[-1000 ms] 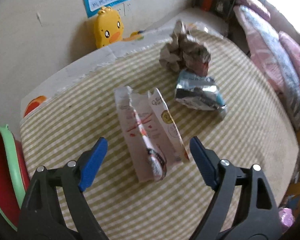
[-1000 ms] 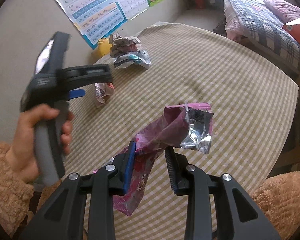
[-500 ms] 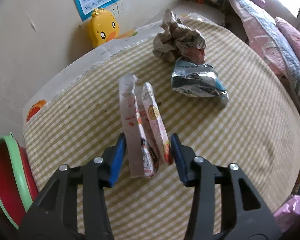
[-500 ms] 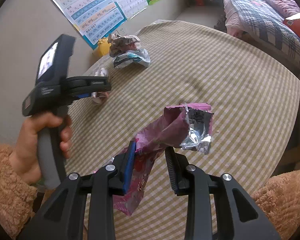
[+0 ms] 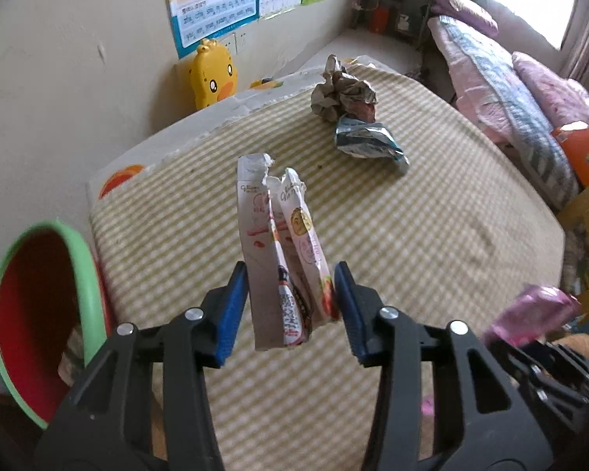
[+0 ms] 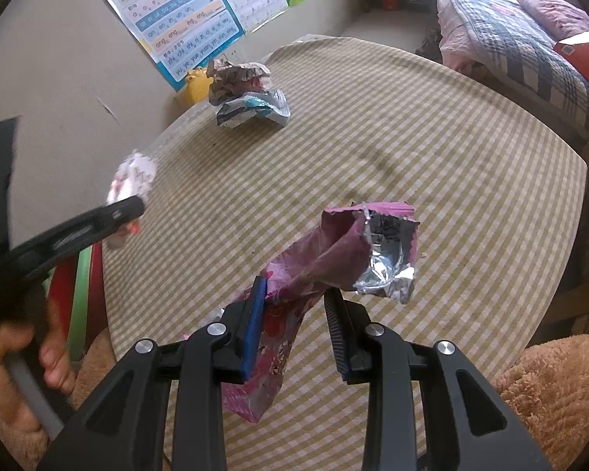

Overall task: Collect trash
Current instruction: 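Carry sachets and pink wrapper over the red bin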

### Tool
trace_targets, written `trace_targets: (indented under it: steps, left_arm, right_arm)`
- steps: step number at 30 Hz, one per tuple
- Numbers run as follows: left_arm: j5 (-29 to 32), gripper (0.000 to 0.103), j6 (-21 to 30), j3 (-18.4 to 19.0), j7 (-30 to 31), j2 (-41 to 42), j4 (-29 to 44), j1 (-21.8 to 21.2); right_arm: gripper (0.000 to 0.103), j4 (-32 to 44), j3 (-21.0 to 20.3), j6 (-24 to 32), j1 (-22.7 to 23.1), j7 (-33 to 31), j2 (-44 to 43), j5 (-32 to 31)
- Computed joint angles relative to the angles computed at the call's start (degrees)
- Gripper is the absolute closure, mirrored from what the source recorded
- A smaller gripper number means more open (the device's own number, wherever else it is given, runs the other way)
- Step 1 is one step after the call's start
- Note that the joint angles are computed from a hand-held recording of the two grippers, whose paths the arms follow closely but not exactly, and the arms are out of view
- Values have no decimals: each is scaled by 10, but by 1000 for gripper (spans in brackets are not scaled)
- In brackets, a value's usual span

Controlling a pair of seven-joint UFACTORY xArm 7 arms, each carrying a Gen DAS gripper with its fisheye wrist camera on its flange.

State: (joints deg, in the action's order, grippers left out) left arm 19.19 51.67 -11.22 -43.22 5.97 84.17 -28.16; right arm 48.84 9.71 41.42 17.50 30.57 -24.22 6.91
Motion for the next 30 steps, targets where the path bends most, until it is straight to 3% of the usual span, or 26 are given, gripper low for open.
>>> trace_targets:
  steps: [11,30]
  left_arm:
    - [-6,59,0,-25,-17,-105,-107,19]
    - [-22,58,-34,-44,-7,-188,-164,62]
  right_arm:
    - [74,18,18,17,-3,16,8,-36]
    - [74,87,48,49,-1,47,12,-99]
